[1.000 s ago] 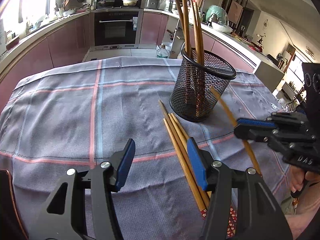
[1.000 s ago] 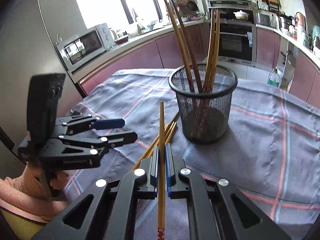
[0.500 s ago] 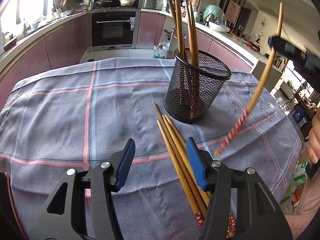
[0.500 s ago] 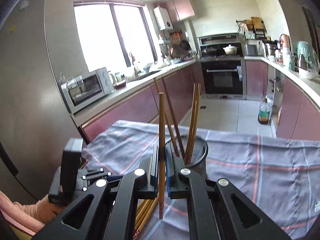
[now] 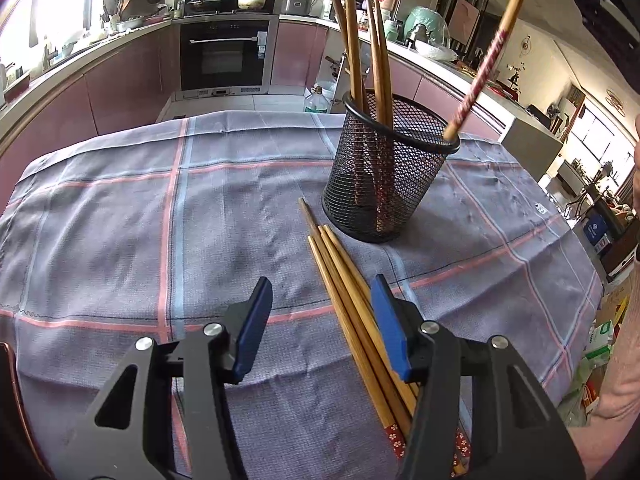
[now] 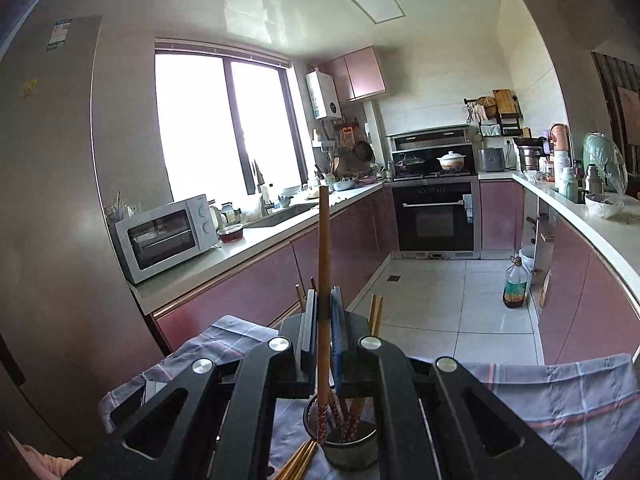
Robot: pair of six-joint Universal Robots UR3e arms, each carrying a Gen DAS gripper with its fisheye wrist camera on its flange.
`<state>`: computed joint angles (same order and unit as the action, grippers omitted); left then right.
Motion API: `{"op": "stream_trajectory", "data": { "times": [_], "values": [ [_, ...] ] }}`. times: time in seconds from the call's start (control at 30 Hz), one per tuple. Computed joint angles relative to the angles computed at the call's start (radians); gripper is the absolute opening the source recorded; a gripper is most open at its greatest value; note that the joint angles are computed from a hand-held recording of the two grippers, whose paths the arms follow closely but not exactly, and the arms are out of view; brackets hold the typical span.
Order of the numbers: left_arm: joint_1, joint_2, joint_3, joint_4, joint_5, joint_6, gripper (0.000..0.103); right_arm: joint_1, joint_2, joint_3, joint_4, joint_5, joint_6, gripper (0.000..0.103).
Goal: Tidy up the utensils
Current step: 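Carry the chopstick in the right gripper over the mesh cup and drop it, then lower the left gripper to the pile and grasp one chopstick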
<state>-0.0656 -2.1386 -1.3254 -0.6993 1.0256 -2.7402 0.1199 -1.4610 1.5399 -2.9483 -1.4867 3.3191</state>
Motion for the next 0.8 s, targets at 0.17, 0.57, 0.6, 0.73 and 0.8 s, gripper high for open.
{"op": "stream_trajectory", "data": {
  "times": [0.17, 0.57, 0.6, 0.73, 0.8],
  "values": [
    [-0.007, -0.009, 0.01, -0.004, 0.004, 0.0, 0.049, 0.003, 0.046, -0.049, 0.007, -0.052, -0.01, 0.005],
    [-0.016, -0.014, 0.019, -0.021, 0.008, 0.018, 0.045, 0.015, 0.191, -0.134, 0.163, -0.04, -0.002, 0.005],
    [-0.017, -0.014, 0.017, -0.019, 0.009, 0.02, 0.045, 0.011, 0.198, -0.141, 0.181, -0.031, 0.001, 0.005],
    [-0.025, -0.016, 0.022, -0.028, 0.013, 0.029, 0.043, 0.002, 0.223, -0.165, 0.231, -0.006, 0.007, 0.008],
    [-0.028, -0.017, 0.023, -0.033, 0.014, 0.032, 0.043, 0.004, 0.234, -0.17, 0.243, -0.013, 0.015, 0.011]
  ]
}}
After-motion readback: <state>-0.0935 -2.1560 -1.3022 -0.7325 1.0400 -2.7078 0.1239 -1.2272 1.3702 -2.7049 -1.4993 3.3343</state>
